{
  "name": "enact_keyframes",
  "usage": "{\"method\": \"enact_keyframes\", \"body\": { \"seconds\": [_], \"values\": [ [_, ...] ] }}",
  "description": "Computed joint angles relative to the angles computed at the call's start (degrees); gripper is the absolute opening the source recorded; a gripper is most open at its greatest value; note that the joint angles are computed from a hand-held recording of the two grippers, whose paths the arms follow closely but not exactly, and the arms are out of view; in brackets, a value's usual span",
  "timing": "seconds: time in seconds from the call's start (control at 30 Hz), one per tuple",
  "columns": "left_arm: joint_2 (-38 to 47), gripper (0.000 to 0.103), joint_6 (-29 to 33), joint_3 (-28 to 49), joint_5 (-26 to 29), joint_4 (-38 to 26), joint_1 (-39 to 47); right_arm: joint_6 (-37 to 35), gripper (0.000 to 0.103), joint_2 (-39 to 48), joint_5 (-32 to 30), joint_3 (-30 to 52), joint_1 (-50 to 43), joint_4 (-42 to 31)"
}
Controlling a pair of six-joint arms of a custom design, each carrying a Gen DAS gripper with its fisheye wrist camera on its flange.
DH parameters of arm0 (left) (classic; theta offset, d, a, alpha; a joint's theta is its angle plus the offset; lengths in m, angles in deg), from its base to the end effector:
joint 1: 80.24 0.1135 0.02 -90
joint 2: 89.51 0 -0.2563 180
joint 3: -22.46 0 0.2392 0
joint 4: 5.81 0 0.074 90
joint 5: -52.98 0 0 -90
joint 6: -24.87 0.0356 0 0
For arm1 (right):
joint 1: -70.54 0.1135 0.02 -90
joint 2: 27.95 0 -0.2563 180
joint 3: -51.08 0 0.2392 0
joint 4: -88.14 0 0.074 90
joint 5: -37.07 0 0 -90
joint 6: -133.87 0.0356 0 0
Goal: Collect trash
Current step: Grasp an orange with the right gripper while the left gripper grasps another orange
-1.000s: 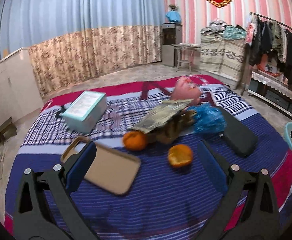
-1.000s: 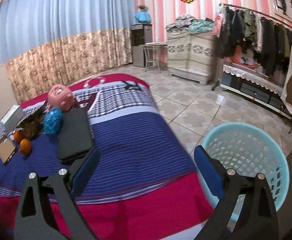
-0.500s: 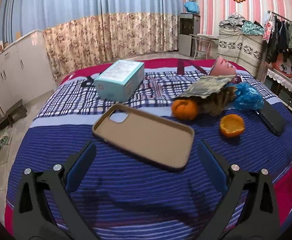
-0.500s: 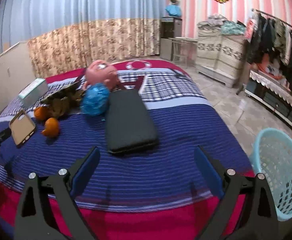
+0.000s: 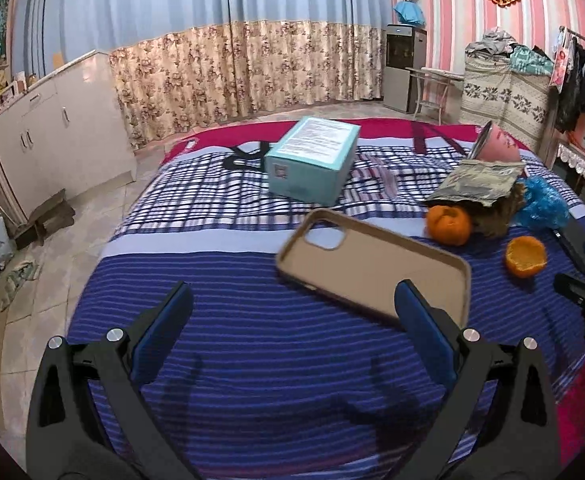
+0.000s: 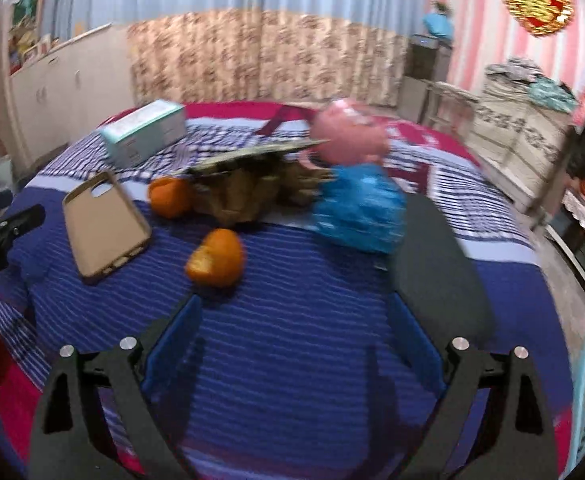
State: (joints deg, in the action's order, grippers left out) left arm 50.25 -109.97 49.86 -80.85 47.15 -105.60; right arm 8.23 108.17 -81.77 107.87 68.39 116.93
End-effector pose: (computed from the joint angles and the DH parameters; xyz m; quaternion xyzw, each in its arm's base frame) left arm 0.1690 -0.0528 -0.0279 -0.2485 0.8653 0.1538 0.4073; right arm 0.3163 0.0053 -0.0251 -0.3432 0.8488 0.1159 0.3852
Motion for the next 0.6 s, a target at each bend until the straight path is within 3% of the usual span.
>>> {"method": "enact_keyframes", "body": {
  "seconds": [0.17,0.27,0.4,0.6],
  "values": [
    [1.49,0.097,1.69,-2.07,2.87,5.03,2.73,0.28,0.067,1.21,1.30,3.57,5.14,-4.62],
    [0.19,0.097,1.80,-1.88,3.57,3.88,2.64,-1.06,0.039,2.03,-0.29,6.44,6.32,-10.39],
    [-2.29,0.097,2.26,0.37,4.71,-0.65,1.56,-1.45,0.033,1.07,-2.24,4.86,5.36,-9.10],
    [-5.17,0.097,2.76,5.95,7.48,-7.96,-0.65,-6.71,0.032,-4.06,-4.48,0.57,-2.71,-9.25]
  ]
}}
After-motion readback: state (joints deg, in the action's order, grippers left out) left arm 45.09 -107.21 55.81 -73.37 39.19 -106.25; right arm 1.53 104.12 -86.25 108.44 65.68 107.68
